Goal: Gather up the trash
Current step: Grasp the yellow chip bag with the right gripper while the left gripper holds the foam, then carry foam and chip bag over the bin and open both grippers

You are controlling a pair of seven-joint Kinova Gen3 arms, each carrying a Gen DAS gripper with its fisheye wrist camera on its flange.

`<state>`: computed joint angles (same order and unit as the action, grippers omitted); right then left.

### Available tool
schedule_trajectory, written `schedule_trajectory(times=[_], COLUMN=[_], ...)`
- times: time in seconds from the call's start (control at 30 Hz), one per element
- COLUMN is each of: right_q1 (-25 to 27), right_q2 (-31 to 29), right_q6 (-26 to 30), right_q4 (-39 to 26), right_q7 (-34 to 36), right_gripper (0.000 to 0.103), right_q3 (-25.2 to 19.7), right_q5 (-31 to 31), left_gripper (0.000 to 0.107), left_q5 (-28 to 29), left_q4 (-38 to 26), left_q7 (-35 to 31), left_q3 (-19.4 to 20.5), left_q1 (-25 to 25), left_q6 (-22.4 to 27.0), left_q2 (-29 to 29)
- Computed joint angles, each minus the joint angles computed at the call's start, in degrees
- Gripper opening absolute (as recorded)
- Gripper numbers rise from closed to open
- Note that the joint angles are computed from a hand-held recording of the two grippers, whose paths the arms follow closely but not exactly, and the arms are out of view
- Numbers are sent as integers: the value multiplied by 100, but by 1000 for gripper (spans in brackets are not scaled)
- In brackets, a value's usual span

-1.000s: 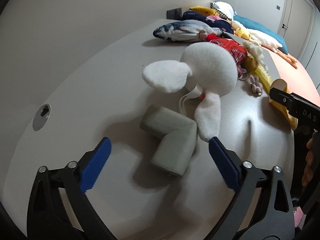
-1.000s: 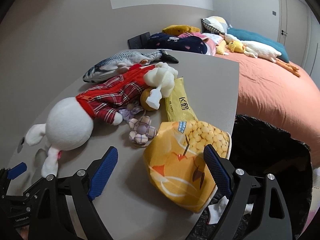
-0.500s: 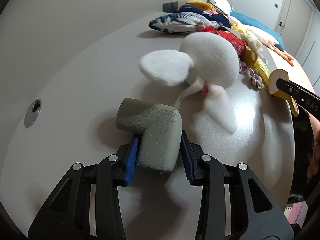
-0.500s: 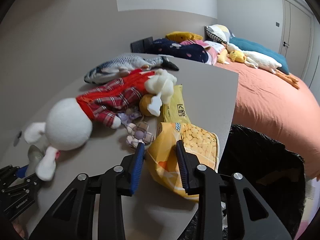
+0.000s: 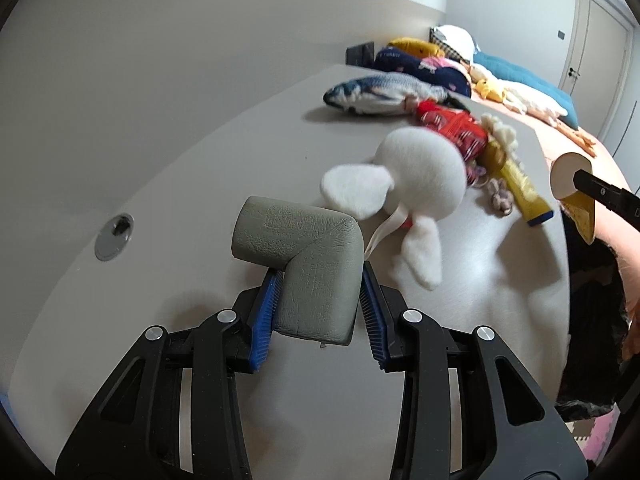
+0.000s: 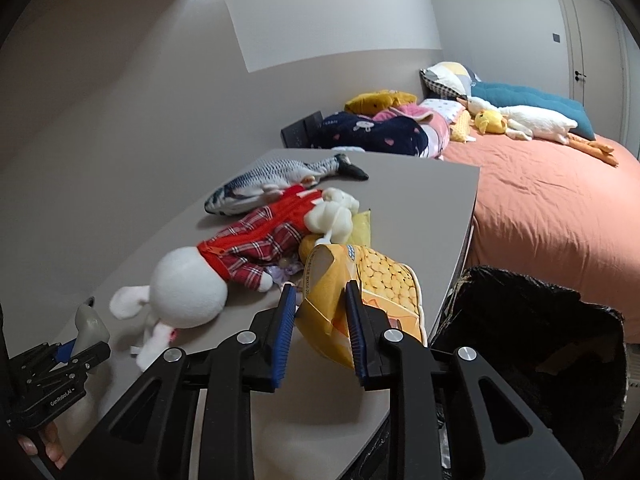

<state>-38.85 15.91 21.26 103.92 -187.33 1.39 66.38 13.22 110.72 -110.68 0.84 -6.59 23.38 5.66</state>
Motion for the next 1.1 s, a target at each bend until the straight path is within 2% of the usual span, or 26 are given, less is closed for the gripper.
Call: schedule_trajectory(times=[0.13,0.43,0.7,1.1], right_q1=[-62,373,804,1282], right_q2=[-204,-598,-961,-1447], right_q6=[26,383,556,684], right_q4=[215,621,992,1497], right_q7=[-548,-1047,-1316,-1610], right_gripper=[27,27,27,28], right_q3=[40,-477,-826,-1052], right_q5=[485,974,1186,1277], left_gripper=[39,39,39,39], left_q5=[-11,-9,-2,-115], left_q4=[10,7,9,-222], left_q7=[86,142,192,367], left_q3=[17,122,248,489], left_q1=[83,384,702,1181], left_q6=[-13,-34,-88,-27], left_q2=[-133,-264,-330,-173])
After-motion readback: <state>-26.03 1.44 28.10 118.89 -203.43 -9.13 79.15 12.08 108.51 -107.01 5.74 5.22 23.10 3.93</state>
